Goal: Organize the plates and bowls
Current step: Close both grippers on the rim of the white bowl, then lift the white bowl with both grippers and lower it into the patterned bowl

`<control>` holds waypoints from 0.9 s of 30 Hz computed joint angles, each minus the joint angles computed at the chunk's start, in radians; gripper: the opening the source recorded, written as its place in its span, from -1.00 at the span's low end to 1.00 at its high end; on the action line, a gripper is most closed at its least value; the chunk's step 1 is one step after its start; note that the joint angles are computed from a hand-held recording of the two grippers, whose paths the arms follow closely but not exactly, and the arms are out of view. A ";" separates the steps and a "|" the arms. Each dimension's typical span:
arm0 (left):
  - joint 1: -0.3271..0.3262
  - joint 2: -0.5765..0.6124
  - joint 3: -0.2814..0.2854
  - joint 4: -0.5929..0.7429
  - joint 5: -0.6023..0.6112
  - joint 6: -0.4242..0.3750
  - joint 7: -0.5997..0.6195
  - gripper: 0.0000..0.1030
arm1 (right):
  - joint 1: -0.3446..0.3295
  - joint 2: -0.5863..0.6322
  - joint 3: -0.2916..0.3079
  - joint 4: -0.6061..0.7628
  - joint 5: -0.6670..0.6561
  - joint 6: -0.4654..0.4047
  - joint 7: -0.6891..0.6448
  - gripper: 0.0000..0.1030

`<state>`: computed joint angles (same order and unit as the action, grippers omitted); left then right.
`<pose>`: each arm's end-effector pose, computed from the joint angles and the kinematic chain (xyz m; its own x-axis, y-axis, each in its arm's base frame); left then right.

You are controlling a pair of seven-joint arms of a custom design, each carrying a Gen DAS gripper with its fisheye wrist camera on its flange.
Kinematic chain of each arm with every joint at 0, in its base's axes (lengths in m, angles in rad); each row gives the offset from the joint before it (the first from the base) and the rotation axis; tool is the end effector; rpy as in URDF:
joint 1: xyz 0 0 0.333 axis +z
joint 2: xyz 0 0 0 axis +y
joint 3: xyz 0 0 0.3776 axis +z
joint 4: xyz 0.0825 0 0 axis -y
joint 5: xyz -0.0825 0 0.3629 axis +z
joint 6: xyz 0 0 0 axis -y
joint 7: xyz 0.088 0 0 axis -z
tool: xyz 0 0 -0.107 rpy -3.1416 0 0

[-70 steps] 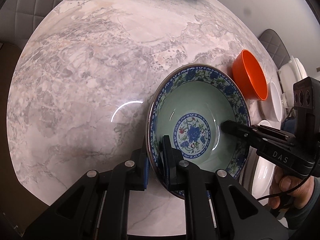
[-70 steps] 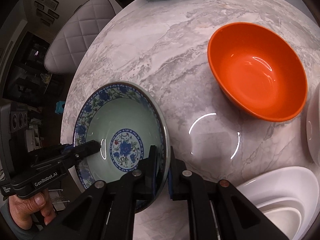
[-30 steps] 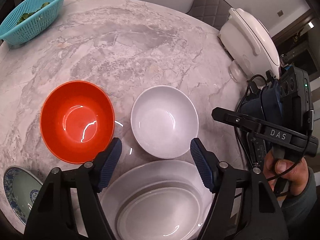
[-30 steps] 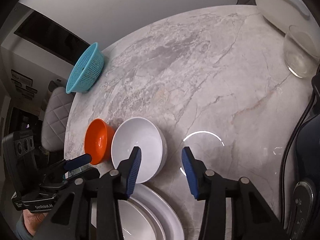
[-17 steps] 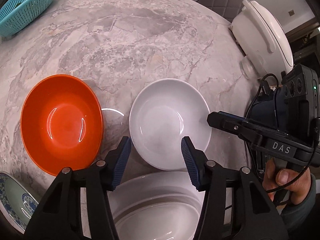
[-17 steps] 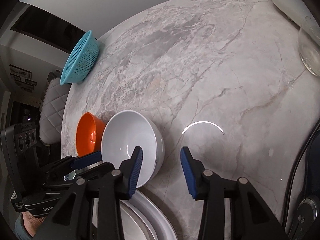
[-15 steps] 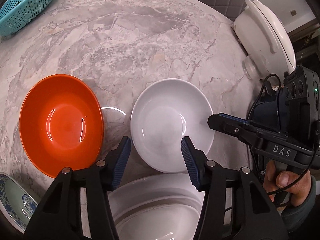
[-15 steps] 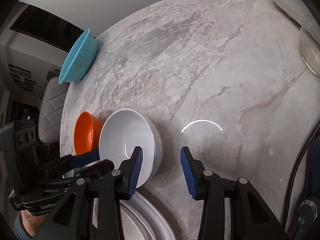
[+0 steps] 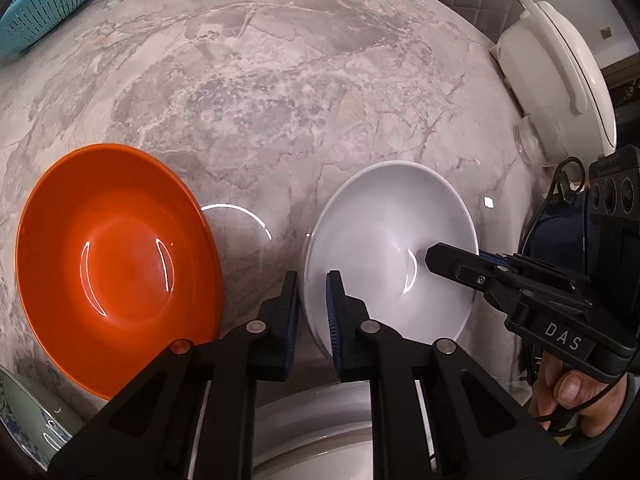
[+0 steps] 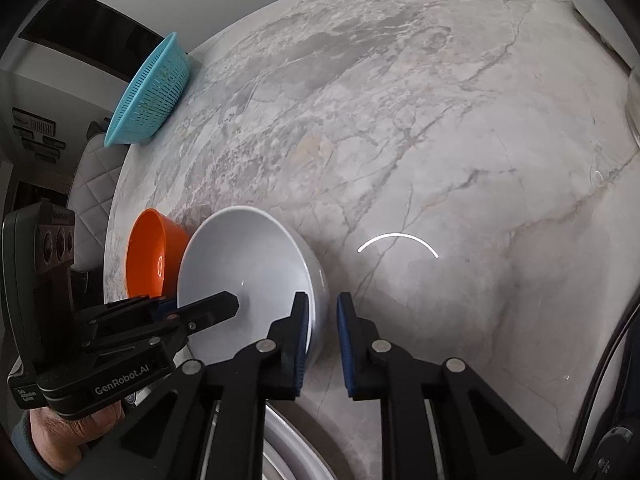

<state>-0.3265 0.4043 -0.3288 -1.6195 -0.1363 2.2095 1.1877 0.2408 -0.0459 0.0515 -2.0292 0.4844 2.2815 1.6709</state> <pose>0.5665 -0.3947 0.4873 -0.1678 -0.9391 0.3000 -0.9853 0.1504 -0.0806 0.5207 0.1688 0.5701 -0.0213 -0.8953 -0.4449 -0.9767 0.1137 -0.1821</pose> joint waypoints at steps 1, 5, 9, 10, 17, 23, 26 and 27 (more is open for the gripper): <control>0.000 0.003 0.000 0.003 0.002 0.003 0.004 -0.82 | 0.000 0.002 0.001 0.002 -0.004 0.000 0.002 -0.74; -0.003 0.017 0.000 0.022 0.011 0.003 0.008 -0.83 | 0.002 0.001 0.003 0.000 -0.022 0.010 0.014 -0.74; -0.005 0.020 -0.003 0.031 0.011 -0.005 0.010 -0.83 | 0.000 0.001 -0.001 -0.002 -0.017 0.011 0.024 -0.75; -0.006 0.018 -0.003 0.029 0.010 -0.004 0.009 -0.83 | -0.001 -0.001 -0.002 -0.003 -0.017 0.008 0.027 -0.75; -0.005 -0.028 -0.007 0.002 -0.003 0.013 0.008 -0.83 | -0.004 -0.028 -0.002 -0.007 -0.018 -0.002 0.043 -0.76; 0.027 -0.165 0.001 -0.092 -0.057 0.035 0.027 -0.83 | 0.004 -0.054 0.002 0.026 0.008 -0.029 0.041 -0.77; 0.049 -0.273 0.025 -0.177 -0.082 0.040 0.039 -0.82 | 0.024 -0.053 0.017 0.064 0.025 -0.035 0.035 -0.77; 0.056 -0.313 0.037 -0.210 -0.087 0.040 0.037 -0.82 | 0.035 -0.047 0.025 0.083 0.027 -0.039 0.030 -0.77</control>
<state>-0.2706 0.0917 -0.2919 -1.8293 -0.2230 2.2499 1.2244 0.2757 -0.0931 0.0763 -1.9460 0.5112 2.2423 1.7014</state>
